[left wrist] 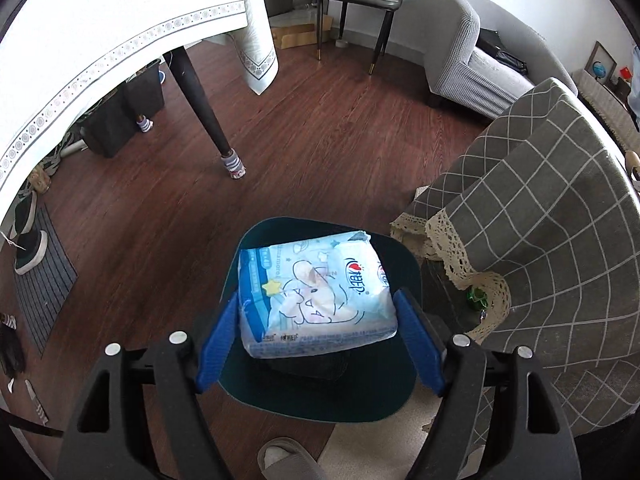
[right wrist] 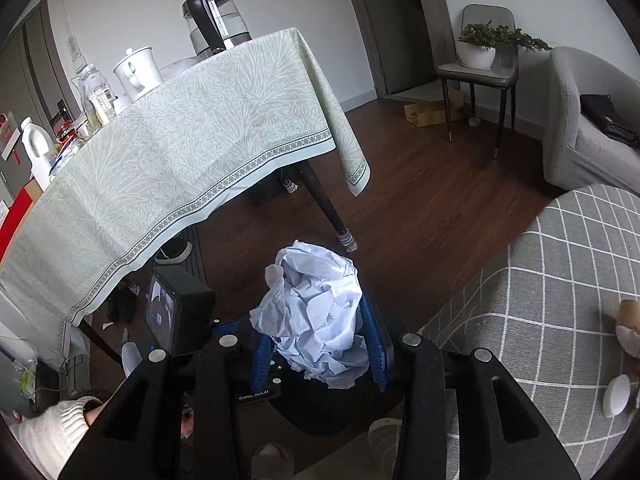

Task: Collect trash
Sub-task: 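Carry the tissue pack and crumpled paper over the teal bin with both tools, then open the left tool over the bin while the right tool releases the paper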

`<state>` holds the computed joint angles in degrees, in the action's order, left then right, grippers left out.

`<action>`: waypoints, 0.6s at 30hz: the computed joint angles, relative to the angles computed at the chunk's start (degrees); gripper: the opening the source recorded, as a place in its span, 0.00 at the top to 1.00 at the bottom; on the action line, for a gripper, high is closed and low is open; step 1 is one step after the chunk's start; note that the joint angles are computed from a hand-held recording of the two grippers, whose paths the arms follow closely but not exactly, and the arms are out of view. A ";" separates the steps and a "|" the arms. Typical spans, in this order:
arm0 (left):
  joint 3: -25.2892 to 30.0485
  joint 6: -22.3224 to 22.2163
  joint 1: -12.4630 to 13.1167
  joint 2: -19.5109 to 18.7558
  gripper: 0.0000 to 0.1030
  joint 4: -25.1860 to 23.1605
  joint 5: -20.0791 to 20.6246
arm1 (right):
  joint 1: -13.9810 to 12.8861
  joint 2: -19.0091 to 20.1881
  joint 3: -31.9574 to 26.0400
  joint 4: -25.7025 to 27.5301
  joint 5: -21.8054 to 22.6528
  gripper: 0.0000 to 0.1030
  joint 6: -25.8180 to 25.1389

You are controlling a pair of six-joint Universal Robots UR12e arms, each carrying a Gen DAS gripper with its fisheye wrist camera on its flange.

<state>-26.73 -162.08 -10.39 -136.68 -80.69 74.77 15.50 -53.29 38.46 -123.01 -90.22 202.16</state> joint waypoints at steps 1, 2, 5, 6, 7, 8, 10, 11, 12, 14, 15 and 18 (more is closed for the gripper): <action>0.42 0.02 0.09 -0.22 0.21 -0.38 -0.13 | 0.01 0.49 -0.67 0.62 0.38 0.61 0.11; 0.32 0.18 0.22 -0.18 0.20 -0.36 -0.10 | 0.05 0.98 -1.36 1.12 0.73 0.61 0.12; 0.55 0.44 0.44 -0.25 0.20 -0.37 0.11 | 0.23 2.52 -3.79 3.28 1.32 0.61 0.07; 1.13 0.28 0.58 -0.62 0.20 -0.55 -0.07 | 0.27 3.00 -4.49 3.87 1.53 0.61 0.13; 1.29 0.11 0.74 -0.66 0.20 -0.61 -0.20 | 0.34 3.54 -5.38 4.66 1.66 0.61 0.25; 1.31 -0.02 0.91 -0.63 0.20 -0.49 -0.33 | 0.36 4.08 -6.17 5.43 1.77 0.61 0.37; 0.24 -0.40 1.19 -0.08 0.20 0.86 -0.67 | 0.40 5.00 -7.38 6.46 2.09 0.61 0.58; -0.48 -0.58 1.38 0.31 0.20 1.73 -0.84 | 0.44 5.52 -8.16 7.18 2.15 0.61 0.68; -0.92 -0.71 1.58 0.62 0.20 2.46 -1.09 | 0.48 6.09 -9.02 7.86 2.25 0.61 0.78; -1.83 -0.95 1.88 1.20 0.23 4.05 -1.63 | 0.56 7.19 -10.76 9.00 2.45 0.61 0.90; -2.39 -1.06 2.08 1.57 0.23 4.97 -1.95 | 0.64 7.76 -11.69 9.66 2.45 0.61 0.97; -3.71 -1.75 2.66 2.44 0.28 7.27 -3.08 | 0.79 9.44 -14.35 11.56 2.60 0.61 1.19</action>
<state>-30.44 -163.83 -7.73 -134.24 -73.42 71.70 16.29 -43.85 24.11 -111.46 -87.63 203.35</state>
